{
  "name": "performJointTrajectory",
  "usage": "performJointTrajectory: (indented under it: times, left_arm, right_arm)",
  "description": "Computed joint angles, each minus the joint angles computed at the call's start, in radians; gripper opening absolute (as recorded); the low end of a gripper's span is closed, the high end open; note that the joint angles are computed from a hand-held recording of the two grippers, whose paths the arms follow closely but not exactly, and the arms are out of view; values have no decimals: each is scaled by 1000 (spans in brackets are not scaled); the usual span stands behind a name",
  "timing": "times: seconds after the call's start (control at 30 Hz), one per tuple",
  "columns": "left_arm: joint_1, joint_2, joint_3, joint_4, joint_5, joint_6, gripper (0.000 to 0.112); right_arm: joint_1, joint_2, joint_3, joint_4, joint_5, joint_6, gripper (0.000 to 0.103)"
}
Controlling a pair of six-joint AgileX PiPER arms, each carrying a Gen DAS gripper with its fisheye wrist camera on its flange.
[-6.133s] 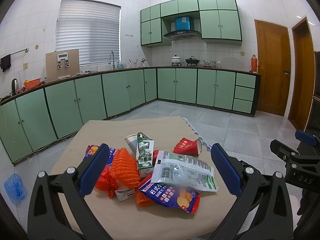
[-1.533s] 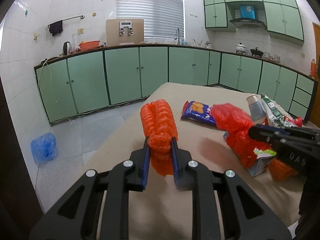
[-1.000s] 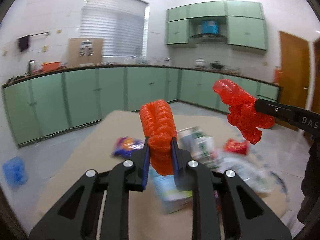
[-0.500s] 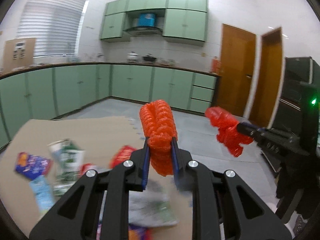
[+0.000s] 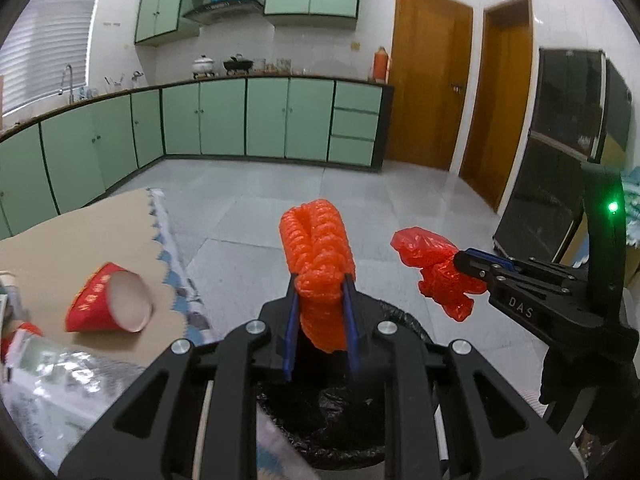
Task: Collect trash
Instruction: 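Open both tools to drop the net and bag into the bin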
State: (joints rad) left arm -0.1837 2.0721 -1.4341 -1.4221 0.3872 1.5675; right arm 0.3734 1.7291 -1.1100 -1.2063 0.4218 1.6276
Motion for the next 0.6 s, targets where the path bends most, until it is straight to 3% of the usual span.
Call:
performJointTrajectory:
  times: [0.13, 0.2, 0.27, 0.33, 0.43, 0.5, 0.6]
  left_arm:
    - [-35, 80, -106, 175, -8, -179, 34]
    - [-37, 107, -140, 217, 0, -218, 39]
    - [-45, 129, -186, 286, 12, -301, 44]
    - [-39, 117, -175, 281, 17, -303, 46]
    - [-14, 88, -155, 259, 32, -295, 50]
    - [8, 31, -88, 175, 24, -213, 53]
    - [61, -59, 13, 41, 22, -69, 60]
  right_arm:
    - [-53, 39, 1, 42, -47, -32, 19]
    - [-54, 32, 24, 16, -45, 3, 30]
    - [-61, 24, 31, 28, -45, -2, 32]
    - [-69, 12, 44, 17, -49, 13, 35]
    - [-40, -23, 50, 31, -12, 21, 48]
    - [-10, -42, 47, 18, 22, 40, 64]
    - [64, -74, 42, -58, 84, 126, 79]
